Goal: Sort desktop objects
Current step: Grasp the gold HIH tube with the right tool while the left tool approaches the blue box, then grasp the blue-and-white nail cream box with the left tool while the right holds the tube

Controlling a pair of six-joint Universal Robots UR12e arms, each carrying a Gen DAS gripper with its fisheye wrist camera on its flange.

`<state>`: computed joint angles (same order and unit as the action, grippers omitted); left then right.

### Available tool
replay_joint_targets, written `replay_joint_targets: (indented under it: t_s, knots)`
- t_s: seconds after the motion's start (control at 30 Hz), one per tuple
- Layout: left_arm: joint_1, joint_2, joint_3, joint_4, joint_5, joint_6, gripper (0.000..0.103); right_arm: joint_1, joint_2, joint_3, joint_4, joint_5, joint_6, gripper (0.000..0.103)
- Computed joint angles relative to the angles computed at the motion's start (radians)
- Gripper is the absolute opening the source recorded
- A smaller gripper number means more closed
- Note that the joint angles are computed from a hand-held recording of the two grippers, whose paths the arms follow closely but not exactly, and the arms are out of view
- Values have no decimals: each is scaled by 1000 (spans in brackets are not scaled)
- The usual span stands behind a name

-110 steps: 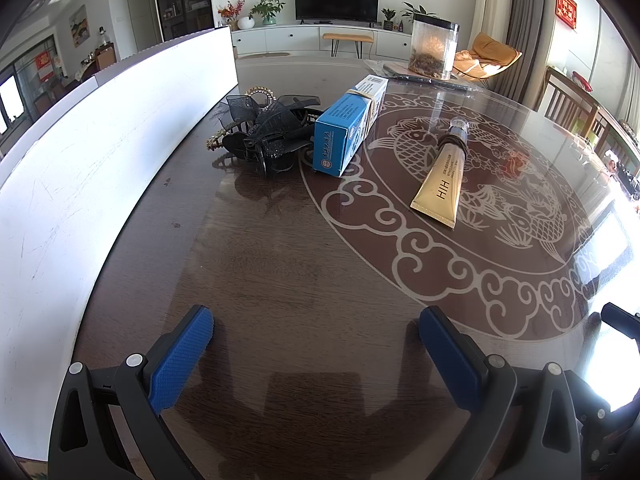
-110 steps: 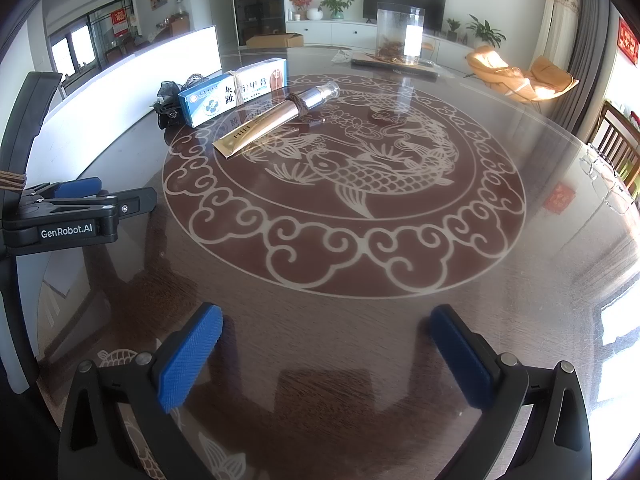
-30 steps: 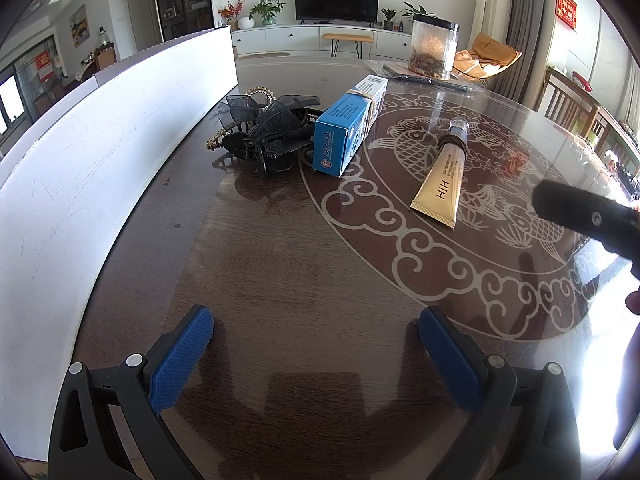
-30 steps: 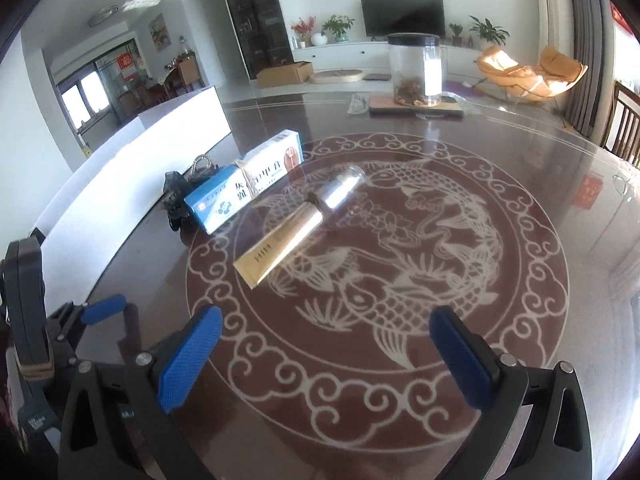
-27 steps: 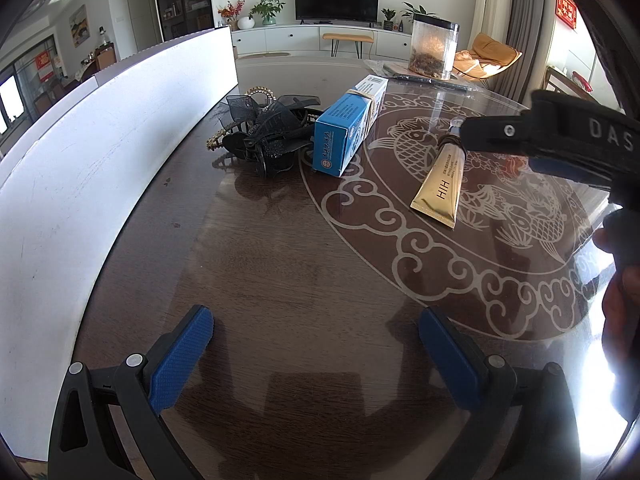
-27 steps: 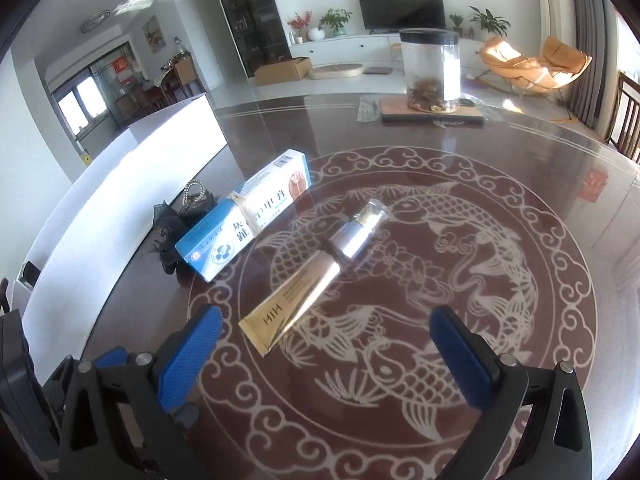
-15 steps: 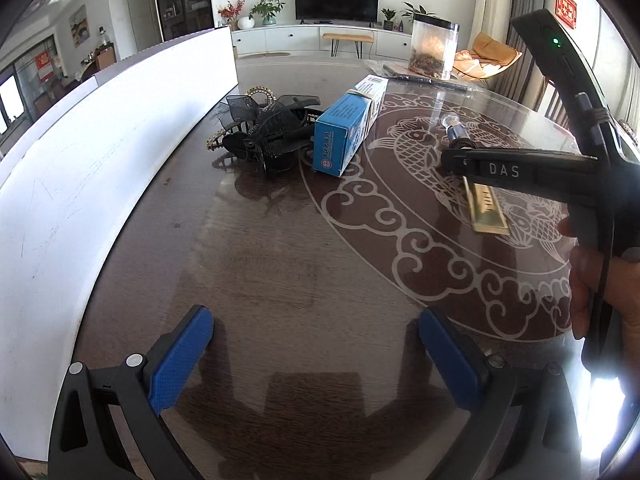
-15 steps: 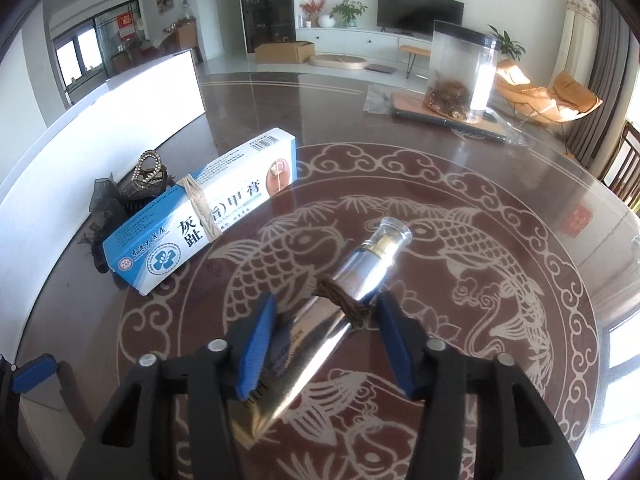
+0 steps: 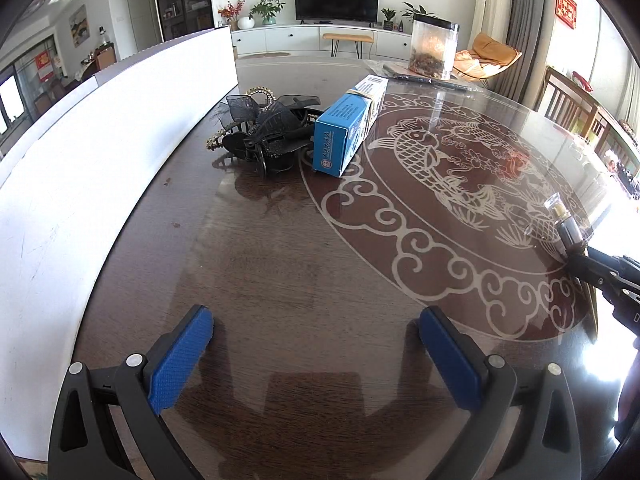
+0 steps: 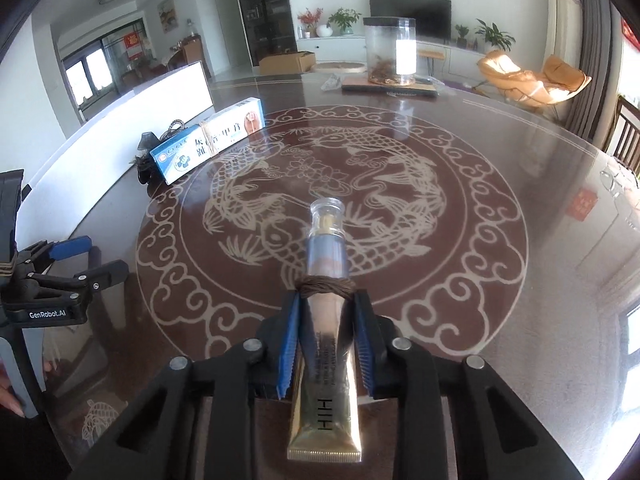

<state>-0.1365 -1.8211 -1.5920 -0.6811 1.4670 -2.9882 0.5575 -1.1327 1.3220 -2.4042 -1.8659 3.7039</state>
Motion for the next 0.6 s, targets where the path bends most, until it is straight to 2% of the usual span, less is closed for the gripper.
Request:
replay_joint_targets:
  t_s: [0.13, 0.2, 0.23, 0.3, 0.37, 0.5, 0.6]
  knots:
    - [-2, -5, 10, -11, 3, -2, 103, -6, -11, 20, -31, 24, 27, 28]
    - [-10, -26, 66, -104, 20, -8, 100, -5, -13, 22, -31, 23, 27, 28]
    - [-7, -27, 77, -103, -5, -11, 85, -5, -15, 25, -34, 27, 29, 28]
    - [-5, -36, 104, -59, -45, 13, 83, -9, -19, 35, -53, 43, 38, 28]
    - [-24, -70, 173, -57, -1, 47, 85, -14, -22, 43, -69, 59, 45, 28]
    - [-59, -178, 362, -193, 76, 82, 85, -11, -20, 36, -59, 51, 42, 28]
    - [-72, -244, 460, -291, 91, 90, 85, -11, -18, 34, -59, 51, 43, 28]
